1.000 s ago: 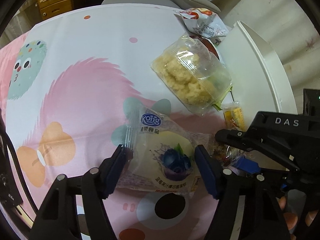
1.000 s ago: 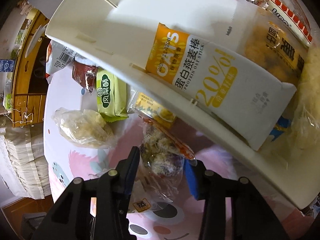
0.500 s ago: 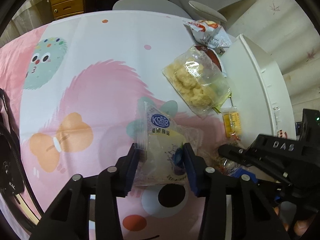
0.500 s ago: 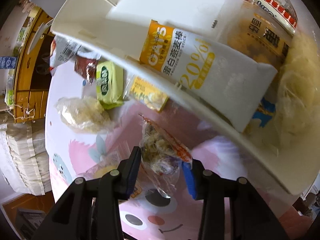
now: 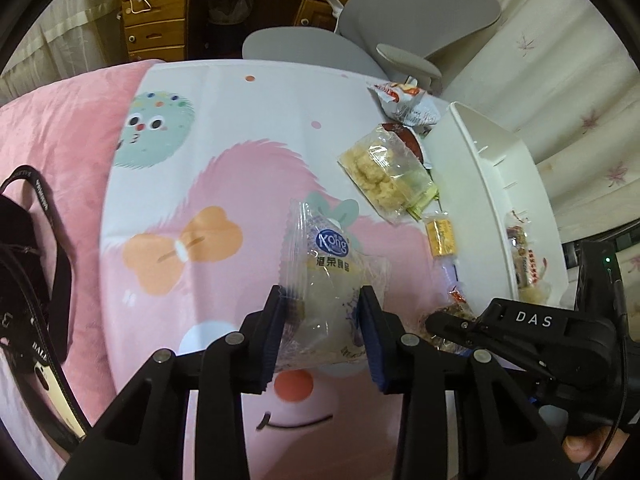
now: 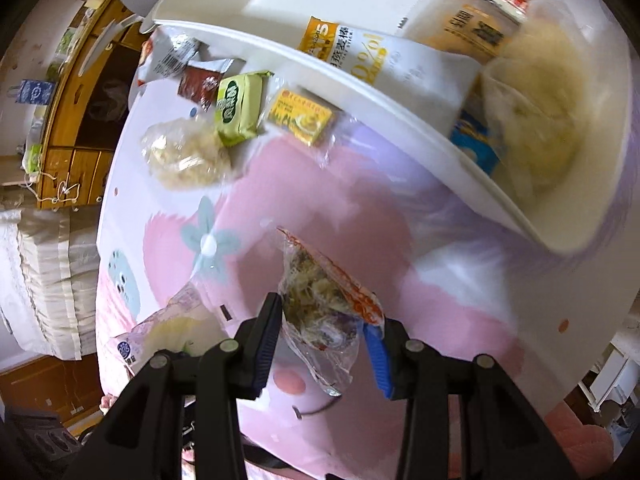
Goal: Organize snacks
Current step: 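Carry the clear nut-mix bag over the white tray and open the right gripper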
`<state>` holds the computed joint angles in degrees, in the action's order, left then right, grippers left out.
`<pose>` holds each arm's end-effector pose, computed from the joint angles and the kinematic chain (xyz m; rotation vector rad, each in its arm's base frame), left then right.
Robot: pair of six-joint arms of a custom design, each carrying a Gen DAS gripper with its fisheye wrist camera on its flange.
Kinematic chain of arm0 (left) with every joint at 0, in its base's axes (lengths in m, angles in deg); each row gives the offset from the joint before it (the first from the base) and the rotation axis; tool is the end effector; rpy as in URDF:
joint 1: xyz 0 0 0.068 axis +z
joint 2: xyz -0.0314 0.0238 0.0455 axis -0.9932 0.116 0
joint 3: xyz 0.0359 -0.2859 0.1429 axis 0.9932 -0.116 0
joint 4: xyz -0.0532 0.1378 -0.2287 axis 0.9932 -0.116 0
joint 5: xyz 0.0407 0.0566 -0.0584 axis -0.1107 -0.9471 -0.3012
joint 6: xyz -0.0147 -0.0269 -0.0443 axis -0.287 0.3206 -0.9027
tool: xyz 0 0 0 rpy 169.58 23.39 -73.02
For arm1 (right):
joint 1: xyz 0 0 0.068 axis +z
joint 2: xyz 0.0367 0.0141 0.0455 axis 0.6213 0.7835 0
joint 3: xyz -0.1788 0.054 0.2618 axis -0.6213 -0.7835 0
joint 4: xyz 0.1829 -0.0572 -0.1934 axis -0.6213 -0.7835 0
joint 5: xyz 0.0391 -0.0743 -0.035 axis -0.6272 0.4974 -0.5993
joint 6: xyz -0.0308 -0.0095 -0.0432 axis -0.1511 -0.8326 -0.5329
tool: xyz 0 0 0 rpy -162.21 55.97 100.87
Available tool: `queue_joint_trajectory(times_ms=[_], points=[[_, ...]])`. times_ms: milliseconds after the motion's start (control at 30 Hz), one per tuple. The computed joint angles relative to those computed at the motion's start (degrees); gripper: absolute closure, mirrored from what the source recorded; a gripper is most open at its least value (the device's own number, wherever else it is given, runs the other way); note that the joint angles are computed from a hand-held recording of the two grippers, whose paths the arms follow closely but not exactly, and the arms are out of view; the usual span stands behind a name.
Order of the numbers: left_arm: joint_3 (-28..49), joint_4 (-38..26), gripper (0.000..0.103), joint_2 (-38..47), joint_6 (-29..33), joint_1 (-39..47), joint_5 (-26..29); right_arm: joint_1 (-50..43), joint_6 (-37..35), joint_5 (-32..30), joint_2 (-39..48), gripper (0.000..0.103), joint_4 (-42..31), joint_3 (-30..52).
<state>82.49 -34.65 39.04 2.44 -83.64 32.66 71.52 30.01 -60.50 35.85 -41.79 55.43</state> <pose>0.1930 -0.0094 0.2273 -0.3965 2.6721 -0.4365 0.2417 0.1665 0.1998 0.7623 2.9923 0.5154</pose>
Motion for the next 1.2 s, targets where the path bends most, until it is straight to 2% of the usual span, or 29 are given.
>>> queue_joint_trajectory(times_ms=[367,533,667,867,967,1000,1100,1200], points=[[-1.6,-12.9,0.068,-19.8,-1.2,-0.7,1.4,6.8,-0.3,2.9,-12.2,0.062,-2.2,-4.6],[-1.7,-16.6,0.068,-26.5,-6.1,-6.9,-0.5,9.2,-0.3,5.5,-19.1,0.062,-2.5,-7.8],[-0.7,-18.5,0.068,-29.3,-12.1,-14.9,-4.2,9.3,-0.9,7.4,-24.9,0.062,-4.3,-9.4],[1.6,-18.1,0.069,-29.7,-19.3,-27.9,-11.7,6.3,-5.8,8.8,-32.5,0.062,-7.7,-11.1],[2.9,-16.8,0.074,-28.9,-23.2,-34.8,-16.4,3.1,-9.4,8.3,-35.6,0.062,-9.5,-11.7],[3.3,-16.4,0.08,-28.5,-23.9,-36.0,-17.3,1.6,-10.8,7.7,-36.4,0.062,-10.0,-11.8],[4.2,-13.3,0.09,-26.2,-26.5,-41.0,-20.4,-4.9,-17.2,5.1,-38.0,0.062,-11.2,-11.7],[5.9,-12.0,0.091,-20.6,-30.2,-44.4,-22.7,-13.9,-25.7,1.3,-38.1,0.062,-12.5,-10.8]])
